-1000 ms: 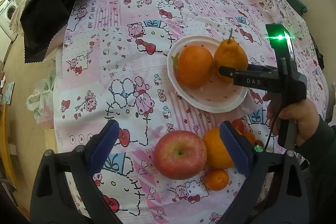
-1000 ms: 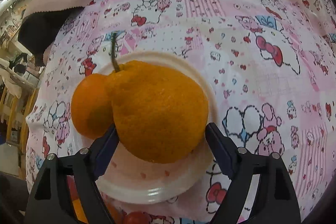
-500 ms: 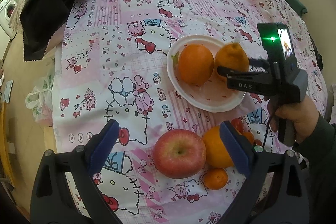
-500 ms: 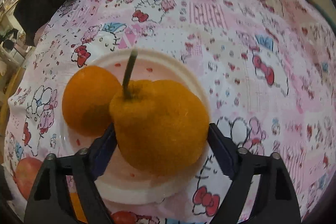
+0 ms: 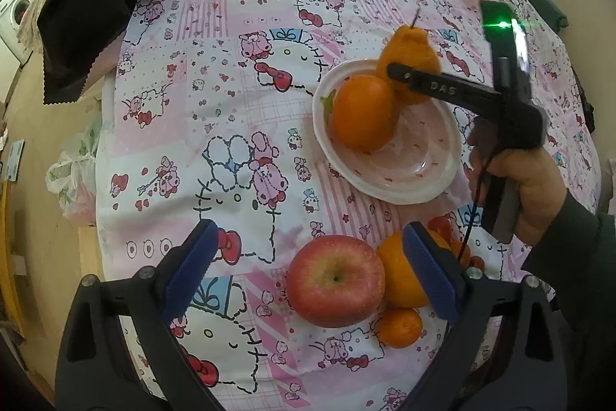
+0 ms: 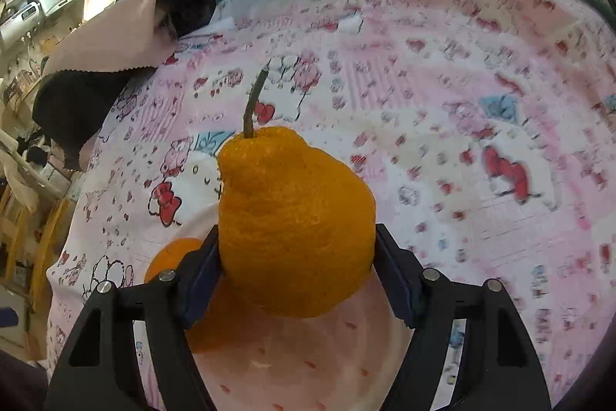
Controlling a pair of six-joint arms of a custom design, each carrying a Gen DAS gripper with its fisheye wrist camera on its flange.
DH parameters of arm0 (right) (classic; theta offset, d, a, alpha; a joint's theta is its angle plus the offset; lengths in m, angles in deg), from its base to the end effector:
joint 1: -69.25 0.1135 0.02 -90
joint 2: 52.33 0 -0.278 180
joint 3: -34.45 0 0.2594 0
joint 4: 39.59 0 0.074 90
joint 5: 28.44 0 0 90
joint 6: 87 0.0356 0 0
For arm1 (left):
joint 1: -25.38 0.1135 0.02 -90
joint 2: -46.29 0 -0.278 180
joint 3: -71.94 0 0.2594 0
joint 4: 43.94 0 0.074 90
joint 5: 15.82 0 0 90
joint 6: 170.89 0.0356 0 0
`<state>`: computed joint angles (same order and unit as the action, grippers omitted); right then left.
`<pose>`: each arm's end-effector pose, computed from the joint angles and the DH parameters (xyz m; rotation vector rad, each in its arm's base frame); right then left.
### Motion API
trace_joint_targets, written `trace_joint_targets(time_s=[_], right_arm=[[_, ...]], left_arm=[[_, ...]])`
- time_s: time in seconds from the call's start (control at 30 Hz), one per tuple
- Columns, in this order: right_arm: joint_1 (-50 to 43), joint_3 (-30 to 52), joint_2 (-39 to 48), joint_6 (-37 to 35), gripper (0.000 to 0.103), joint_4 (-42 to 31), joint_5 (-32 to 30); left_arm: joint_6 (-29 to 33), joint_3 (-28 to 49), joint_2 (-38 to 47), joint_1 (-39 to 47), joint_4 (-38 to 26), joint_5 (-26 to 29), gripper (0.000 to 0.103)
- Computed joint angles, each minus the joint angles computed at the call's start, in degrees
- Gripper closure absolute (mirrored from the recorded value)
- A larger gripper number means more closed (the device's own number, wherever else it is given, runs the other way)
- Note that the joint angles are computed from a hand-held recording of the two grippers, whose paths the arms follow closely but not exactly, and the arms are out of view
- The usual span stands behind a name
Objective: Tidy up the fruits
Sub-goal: 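Shift the stemmed orange against the large orange with the right tool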
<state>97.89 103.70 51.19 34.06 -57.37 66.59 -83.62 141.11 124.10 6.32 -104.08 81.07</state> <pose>0.3233 0.1730 0.1514 0.0907 2.5035 0.3333 0.2418 -0.0881 0.2443 0.4272 2.7560 -0.2636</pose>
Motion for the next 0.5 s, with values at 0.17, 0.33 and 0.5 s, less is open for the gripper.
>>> trace_joint_targets(time_s=[0.17,0.33,0.5], right_arm=[[-0.9,-3.4,-0.7,1.1,0.017,4.2,-2.5],[-1.2,-3.9,-2.3,1.3,0.012,1.3,-3.1],[-1.2,-3.8,-5.2,0.3,0.012,-1.8,-3.0]], left_arm=[[-0.1,0.2,0.4,0.4,0.0,0.1,0.008],[-0.3,0.3,-0.3,-0.6,0.0,-0.3,0.008],[-0.3,-0.1,-1.4,-1.4,0.2,-1.1,0.008]])
